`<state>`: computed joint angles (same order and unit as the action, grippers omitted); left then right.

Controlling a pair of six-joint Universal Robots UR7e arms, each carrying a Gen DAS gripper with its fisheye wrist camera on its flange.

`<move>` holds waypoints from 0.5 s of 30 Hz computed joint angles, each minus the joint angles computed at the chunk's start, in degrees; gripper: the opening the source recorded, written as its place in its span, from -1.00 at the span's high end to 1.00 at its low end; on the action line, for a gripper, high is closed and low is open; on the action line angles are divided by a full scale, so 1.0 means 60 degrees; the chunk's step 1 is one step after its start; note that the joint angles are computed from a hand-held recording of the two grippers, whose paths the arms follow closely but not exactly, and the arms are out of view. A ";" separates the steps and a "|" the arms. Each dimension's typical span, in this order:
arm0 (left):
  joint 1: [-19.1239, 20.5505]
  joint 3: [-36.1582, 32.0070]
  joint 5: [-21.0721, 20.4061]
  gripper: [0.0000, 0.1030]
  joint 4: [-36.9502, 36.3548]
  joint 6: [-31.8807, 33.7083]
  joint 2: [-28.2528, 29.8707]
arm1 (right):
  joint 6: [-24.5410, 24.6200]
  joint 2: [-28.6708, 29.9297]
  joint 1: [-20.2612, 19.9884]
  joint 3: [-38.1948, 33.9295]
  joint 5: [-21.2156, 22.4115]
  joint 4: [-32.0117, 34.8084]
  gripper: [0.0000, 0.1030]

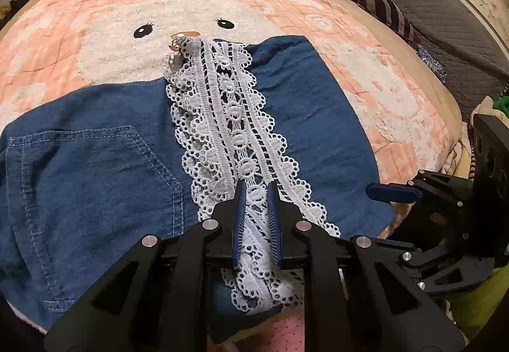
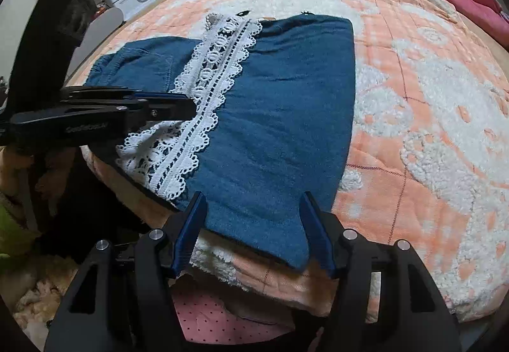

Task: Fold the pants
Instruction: 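Release both tools and smooth the folded pants flat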

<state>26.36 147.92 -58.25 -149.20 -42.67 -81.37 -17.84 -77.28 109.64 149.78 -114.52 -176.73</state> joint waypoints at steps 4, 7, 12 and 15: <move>-0.0303 0.0061 0.0114 0.66 0.0552 -0.0377 -0.0596 | 0.0251 -0.0252 0.0091 -0.0031 0.0095 0.0358 -0.31; -0.0797 0.0185 0.0530 0.01 0.1680 -0.0976 -0.1496 | 0.0413 -0.0605 0.0085 -0.0077 0.0258 0.0618 -0.33; -0.1382 0.0151 0.1078 0.01 0.3405 -0.1873 -0.2648 | 0.0618 -0.0660 0.0274 -0.0175 0.0011 0.0467 -0.37; -0.1503 0.0085 0.1227 -0.04 0.4007 -0.2145 -0.2971 | 0.0766 -0.0685 0.0354 -0.0176 -0.0155 0.0364 -0.41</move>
